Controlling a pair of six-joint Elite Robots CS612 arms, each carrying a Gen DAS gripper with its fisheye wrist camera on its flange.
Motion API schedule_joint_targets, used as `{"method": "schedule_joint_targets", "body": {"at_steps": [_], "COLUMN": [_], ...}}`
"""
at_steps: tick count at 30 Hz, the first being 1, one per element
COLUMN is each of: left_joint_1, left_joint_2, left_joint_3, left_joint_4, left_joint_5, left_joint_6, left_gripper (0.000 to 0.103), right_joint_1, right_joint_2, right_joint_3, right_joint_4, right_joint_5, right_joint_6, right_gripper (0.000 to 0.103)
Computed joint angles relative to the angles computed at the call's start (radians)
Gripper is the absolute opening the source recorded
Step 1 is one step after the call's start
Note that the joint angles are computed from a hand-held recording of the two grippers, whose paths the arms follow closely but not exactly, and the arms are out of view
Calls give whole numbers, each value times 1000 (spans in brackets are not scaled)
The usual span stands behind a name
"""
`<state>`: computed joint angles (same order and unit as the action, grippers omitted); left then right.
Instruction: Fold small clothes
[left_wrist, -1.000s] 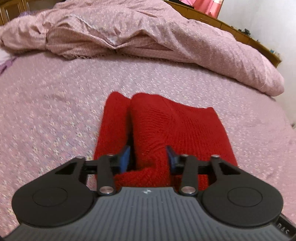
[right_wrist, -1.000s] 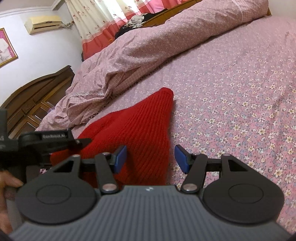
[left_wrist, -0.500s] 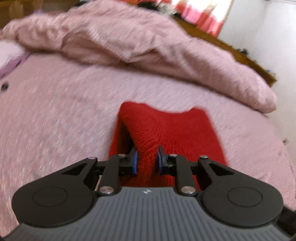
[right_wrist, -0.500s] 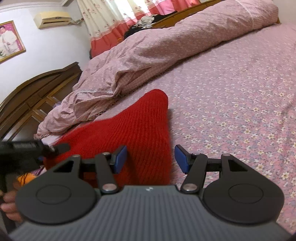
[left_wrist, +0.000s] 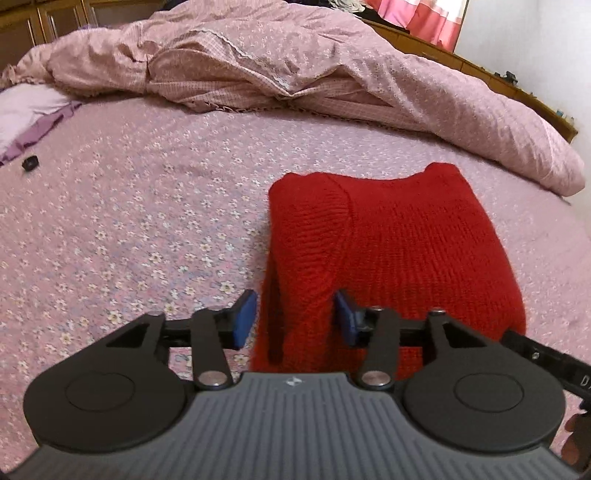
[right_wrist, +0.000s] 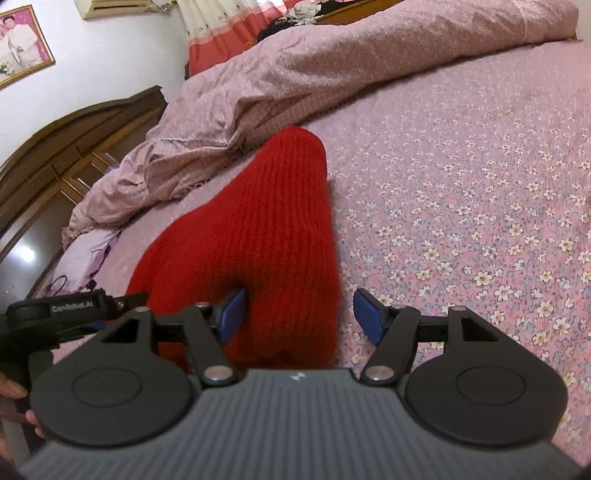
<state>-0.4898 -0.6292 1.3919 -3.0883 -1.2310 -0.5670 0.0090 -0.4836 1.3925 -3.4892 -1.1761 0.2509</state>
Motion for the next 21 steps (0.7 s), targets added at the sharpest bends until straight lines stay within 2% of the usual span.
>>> {"method": "schedule_joint_targets", "body": {"at_steps": [3,5,6,8,10,13,15,17,21], "left_joint_1": [5,10,15,23,33,46,52,54,58], "left_joint_2": [-6,-7,-6,-3,3,11,18,26,46], "left_joint_3": [9,4,-4,-14,-25,-38,-53,-76,-114], "left_joint_4": [-24,-14,-2,8,6,-17,-20,8,40], "left_joint_5": [-24,-39,-51,-84,-121,-168,-184,-195,-225], "left_joint_6": [-1,-22,-34,-57,-85,-135,-147,-125,-81], "left_gripper": [58,66,67,68,68,68,68,68,70], "right_joint_1": [-4,-12,-17,-24,-25,-26,-27,-29,-31], "right_joint_2": [-15,-20,-18,-15,-11,1,14,26,48], "right_joint_3": [10,10,6,-6,-29,-77,-111,-142,-181], "right_joint_4": [21,10,-15,-42,-38,29,92,154,205], "right_joint_5": [12,32,52,77,86,101,110,136,187], "right_joint_6": [2,49,83,114,98,65,74,71,40], "right_gripper": [67,67,68,72,78,78,78,78,81]}}
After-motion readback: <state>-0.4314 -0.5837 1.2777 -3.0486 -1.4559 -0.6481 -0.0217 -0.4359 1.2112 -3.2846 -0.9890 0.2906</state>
